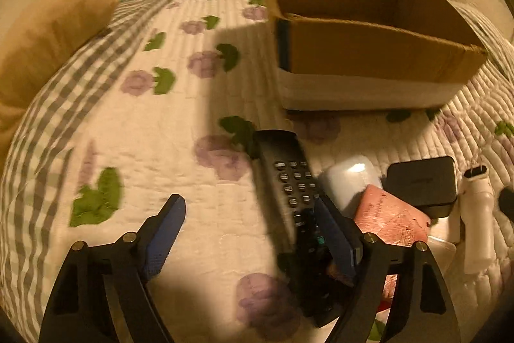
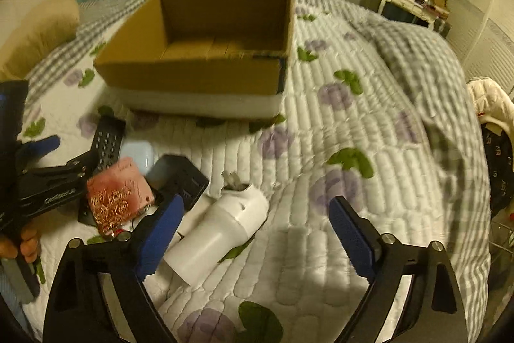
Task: Organize rigid objects
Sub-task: 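Grasp the black remote with the left tool while the right tool grasps the white plug device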
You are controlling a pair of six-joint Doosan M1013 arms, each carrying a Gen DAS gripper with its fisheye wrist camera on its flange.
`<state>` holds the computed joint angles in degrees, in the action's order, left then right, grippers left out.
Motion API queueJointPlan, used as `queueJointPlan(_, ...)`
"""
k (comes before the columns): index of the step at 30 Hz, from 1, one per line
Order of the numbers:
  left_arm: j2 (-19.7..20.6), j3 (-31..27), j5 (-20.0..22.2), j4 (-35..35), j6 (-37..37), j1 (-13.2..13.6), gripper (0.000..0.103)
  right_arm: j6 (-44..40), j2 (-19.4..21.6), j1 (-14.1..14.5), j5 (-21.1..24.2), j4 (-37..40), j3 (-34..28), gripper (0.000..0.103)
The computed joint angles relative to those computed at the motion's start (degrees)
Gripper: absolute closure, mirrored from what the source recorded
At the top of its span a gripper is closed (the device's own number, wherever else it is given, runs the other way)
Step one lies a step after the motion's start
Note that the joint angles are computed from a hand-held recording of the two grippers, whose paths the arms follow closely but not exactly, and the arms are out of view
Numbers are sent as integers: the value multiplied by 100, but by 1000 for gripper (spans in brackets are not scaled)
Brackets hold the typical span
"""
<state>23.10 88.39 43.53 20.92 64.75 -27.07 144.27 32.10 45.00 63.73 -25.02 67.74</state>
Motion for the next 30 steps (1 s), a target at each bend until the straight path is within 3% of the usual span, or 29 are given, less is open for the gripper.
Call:
queueJointPlan(4, 176, -199, 222, -459, 366, -9, 39, -187, 80, -37, 72, 262, -82, 23)
queueJointPlan(5, 179, -217, 216, -695, 561, 8, 56, -234, 96, -44, 98, 313, -100, 23)
queueJointPlan(6, 171, -222, 191, -992, 791, 27, 66, -290, 110, -54, 114, 373, -114, 23)
queueJointPlan(8, 106, -149, 38, -832, 700, -25, 74, -419, 142, -74, 154, 508, -154, 25)
queueJointPlan(17, -363, 260, -510, -1145, 790, -9, 83, -1063, 503, -348, 403, 1648, -525, 33)
queueJointPlan(21, -479, 319, -680, -1248, 961, 37, 85, -927, 602, -349, 555, 1472, -676, 51)
queueJointPlan(30, -653, 414, -1102, -1103, 1002, 103, 86, -540, 177, -160, -432, 657, -249, 53)
